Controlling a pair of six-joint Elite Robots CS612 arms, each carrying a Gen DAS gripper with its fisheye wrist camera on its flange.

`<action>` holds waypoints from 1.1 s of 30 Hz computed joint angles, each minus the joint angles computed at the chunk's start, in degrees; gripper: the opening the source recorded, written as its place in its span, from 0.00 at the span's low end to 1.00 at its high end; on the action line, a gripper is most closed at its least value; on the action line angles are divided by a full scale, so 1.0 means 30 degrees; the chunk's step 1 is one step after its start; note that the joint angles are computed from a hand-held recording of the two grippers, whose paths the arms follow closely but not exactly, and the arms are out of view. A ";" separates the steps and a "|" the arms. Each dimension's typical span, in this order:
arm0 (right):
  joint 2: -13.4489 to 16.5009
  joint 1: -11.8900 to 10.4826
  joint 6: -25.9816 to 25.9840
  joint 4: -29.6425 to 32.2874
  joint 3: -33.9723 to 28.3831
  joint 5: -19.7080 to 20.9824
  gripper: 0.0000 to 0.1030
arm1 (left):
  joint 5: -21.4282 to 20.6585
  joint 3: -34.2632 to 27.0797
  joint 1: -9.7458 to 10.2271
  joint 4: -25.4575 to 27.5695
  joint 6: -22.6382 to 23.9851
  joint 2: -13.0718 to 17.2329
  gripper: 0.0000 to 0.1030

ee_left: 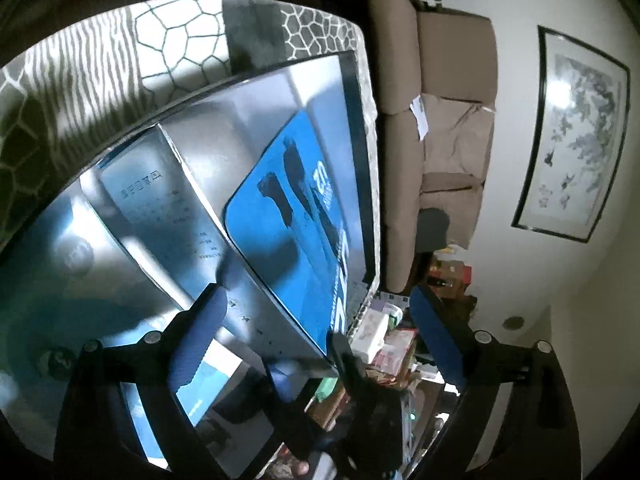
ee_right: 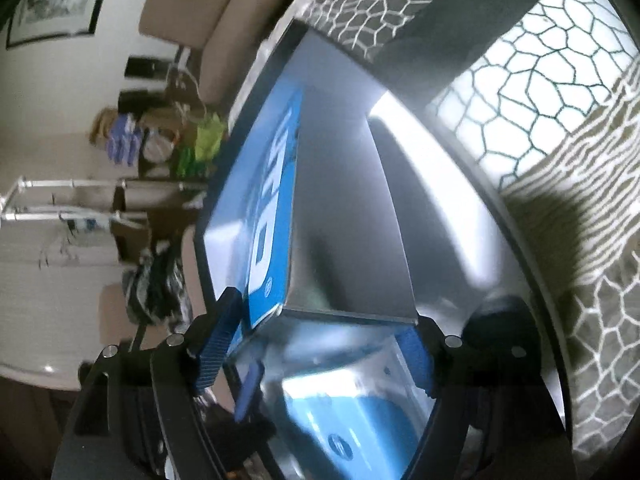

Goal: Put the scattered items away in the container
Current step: 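Lower the UTO box into the white container with both grippers, then open both grippers off the UTO box and withdraw them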

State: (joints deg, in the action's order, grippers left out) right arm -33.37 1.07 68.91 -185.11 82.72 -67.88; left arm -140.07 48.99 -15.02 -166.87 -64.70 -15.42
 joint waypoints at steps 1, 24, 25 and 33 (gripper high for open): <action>-0.0089 -0.0032 -0.0536 0.0390 -0.0007 0.0297 0.75 | -0.0066 -0.0148 0.0006 -0.0053 -0.0136 0.0122 0.89; -0.0917 0.0265 -0.7911 0.4644 -0.0322 0.0017 0.76 | 0.2942 0.1599 -0.0497 0.4767 0.9478 -0.1948 0.91; -0.1001 0.0319 -0.8483 0.4869 -0.0311 -0.0133 0.77 | 0.3473 0.1902 -0.0550 0.4704 1.0066 -0.2193 0.91; -0.2007 0.1108 -1.2178 0.4944 0.0252 -0.3865 0.98 | 0.6491 0.4501 -0.0762 0.3337 1.2428 -0.3956 0.95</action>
State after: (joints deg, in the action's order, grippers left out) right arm -39.39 4.40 32.38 -170.27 83.47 -79.47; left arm -120.60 62.49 -17.30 -156.86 -27.42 -27.29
